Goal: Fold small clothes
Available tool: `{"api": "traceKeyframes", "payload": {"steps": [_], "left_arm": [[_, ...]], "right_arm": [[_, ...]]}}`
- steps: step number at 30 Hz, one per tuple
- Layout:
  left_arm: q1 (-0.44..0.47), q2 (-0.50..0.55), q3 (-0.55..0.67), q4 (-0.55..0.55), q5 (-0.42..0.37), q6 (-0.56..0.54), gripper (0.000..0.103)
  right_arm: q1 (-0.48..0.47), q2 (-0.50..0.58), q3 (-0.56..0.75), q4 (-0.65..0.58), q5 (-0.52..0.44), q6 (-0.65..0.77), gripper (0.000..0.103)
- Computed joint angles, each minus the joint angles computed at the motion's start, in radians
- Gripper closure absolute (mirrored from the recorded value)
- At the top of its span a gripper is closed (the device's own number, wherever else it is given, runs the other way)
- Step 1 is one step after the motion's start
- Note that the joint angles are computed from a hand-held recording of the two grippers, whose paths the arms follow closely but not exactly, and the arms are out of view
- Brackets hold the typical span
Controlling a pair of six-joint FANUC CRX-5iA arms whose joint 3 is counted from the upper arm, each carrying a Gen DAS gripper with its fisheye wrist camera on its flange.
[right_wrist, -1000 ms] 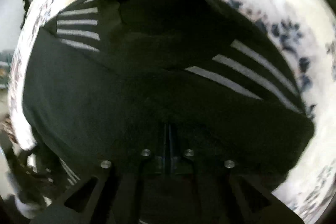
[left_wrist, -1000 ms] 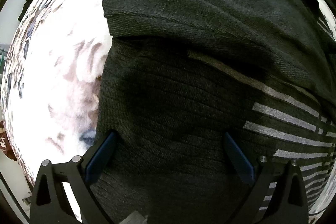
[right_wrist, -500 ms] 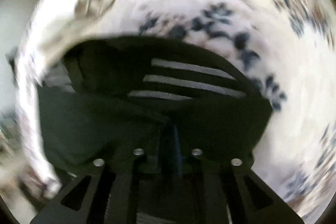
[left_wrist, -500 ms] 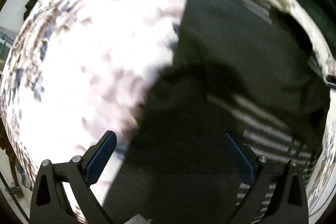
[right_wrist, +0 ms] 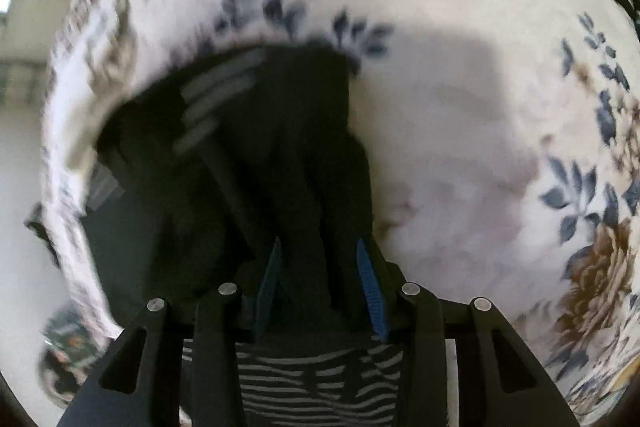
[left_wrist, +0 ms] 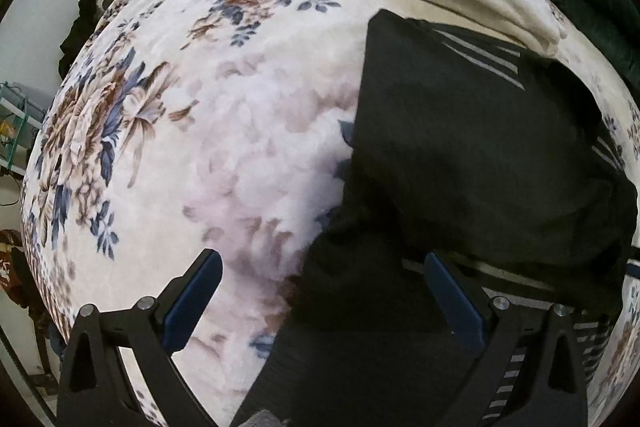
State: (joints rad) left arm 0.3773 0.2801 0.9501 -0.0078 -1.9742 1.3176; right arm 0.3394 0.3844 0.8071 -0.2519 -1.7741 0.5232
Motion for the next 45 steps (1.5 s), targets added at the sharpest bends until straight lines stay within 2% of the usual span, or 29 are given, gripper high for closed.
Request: {"api": "traceKeyframes", "payload": {"steps": [1, 2, 3, 7, 8, 9, 11, 15, 17, 19, 20, 21, 23, 27, 29, 31, 32, 33, 34, 37, 39, 40, 42, 45], "left_arm": [[-0.001, -0.006, -0.009, -0.001, -0.001, -0.003, 0.0], [-0.004, -0.007, -0.013, -0.003, -0.006, -0.008, 0.0], [-0.008, -0.009, -0.014, -0.004, -0.01, -0.011, 0.0], [-0.016, -0.016, -0.024, -0.004, -0.003, -0.025, 0.0], [-0.017, -0.014, -0.021, -0.006, -0.003, -0.027, 0.0], [-0.017, -0.01, -0.015, -0.006, -0.003, -0.024, 0.0], [-0.014, -0.001, -0.003, -0.001, -0.001, -0.017, 0.0], [-0.011, 0.022, 0.035, 0.006, -0.007, -0.006, 0.0], [-0.01, 0.032, 0.05, 0.006, -0.009, -0.005, 0.0], [-0.007, 0.038, 0.058, 0.011, -0.011, 0.0, 0.0], [-0.008, 0.042, 0.063, 0.008, -0.014, 0.001, 0.0], [-0.007, 0.043, 0.065, 0.007, -0.015, 0.003, 0.0], [-0.003, 0.046, 0.067, 0.013, -0.015, 0.011, 0.0], [0.009, 0.064, 0.081, 0.029, -0.033, 0.048, 0.0], [0.016, 0.074, 0.089, 0.028, -0.043, 0.07, 0.0], [0.025, 0.077, 0.096, 0.026, -0.044, 0.09, 0.0], [0.031, 0.074, 0.093, 0.025, -0.039, 0.098, 0.0], [0.038, 0.069, 0.088, 0.026, -0.032, 0.104, 0.0], [0.048, 0.064, 0.085, 0.025, -0.025, 0.112, 0.0], [0.068, 0.06, 0.083, 0.021, -0.017, 0.129, 0.0], [0.078, 0.071, 0.092, 0.029, -0.022, 0.145, 0.0], [0.078, 0.077, 0.097, 0.03, -0.022, 0.151, 0.0], [0.07, 0.095, 0.111, 0.029, -0.025, 0.158, 0.0], [0.05, 0.136, 0.163, 0.047, -0.036, 0.163, 0.0]], "right_arm": [[0.011, 0.004, -0.014, -0.004, -0.001, 0.0, 0.061], [0.029, -0.001, -0.034, 0.005, 0.006, 0.005, 0.073], [0.06, -0.009, -0.054, 0.065, 0.019, 0.005, 0.095], [0.114, -0.071, -0.109, 0.179, 0.086, -0.008, 0.096], [0.117, -0.095, -0.126, 0.201, 0.102, -0.026, 0.101], [0.12, -0.109, -0.139, 0.229, 0.104, -0.041, 0.102], [0.117, -0.138, -0.174, 0.279, 0.106, -0.054, 0.102], [0.013, -0.119, -0.154, 0.102, 0.085, -0.053, 0.1], [0.002, -0.089, -0.105, 0.075, 0.036, -0.051, 0.1], [0.01, -0.096, -0.106, 0.082, 0.048, -0.084, 0.096], [0.009, -0.125, -0.135, 0.072, 0.086, -0.118, 0.086], [0.002, -0.145, -0.147, 0.058, 0.109, -0.143, 0.07], [-0.001, -0.211, -0.233, 0.002, 0.223, -0.221, 0.06], [-0.007, -0.239, -0.321, -0.163, 0.333, -0.257, 0.06], [0.003, -0.226, -0.355, -0.195, 0.389, -0.265, 0.06], [0.021, -0.23, -0.414, -0.198, 0.505, -0.279, 0.06], [0.032, -0.231, -0.426, -0.186, 0.533, -0.283, 0.062], [0.051, -0.232, -0.436, -0.15, 0.562, -0.288, 0.086], [0.076, -0.234, -0.439, -0.095, 0.571, -0.302, 0.1], [0.131, -0.243, -0.413, 0.054, 0.526, -0.36, 0.1], [0.139, -0.24, -0.391, 0.092, 0.485, -0.362, 0.1], [0.142, -0.222, -0.359, 0.099, 0.427, -0.34, 0.1], [0.133, -0.198, -0.329, 0.072, 0.362, -0.311, 0.1], [0.069, -0.18, -0.301, -0.098, 0.299, -0.249, 0.096]]}}
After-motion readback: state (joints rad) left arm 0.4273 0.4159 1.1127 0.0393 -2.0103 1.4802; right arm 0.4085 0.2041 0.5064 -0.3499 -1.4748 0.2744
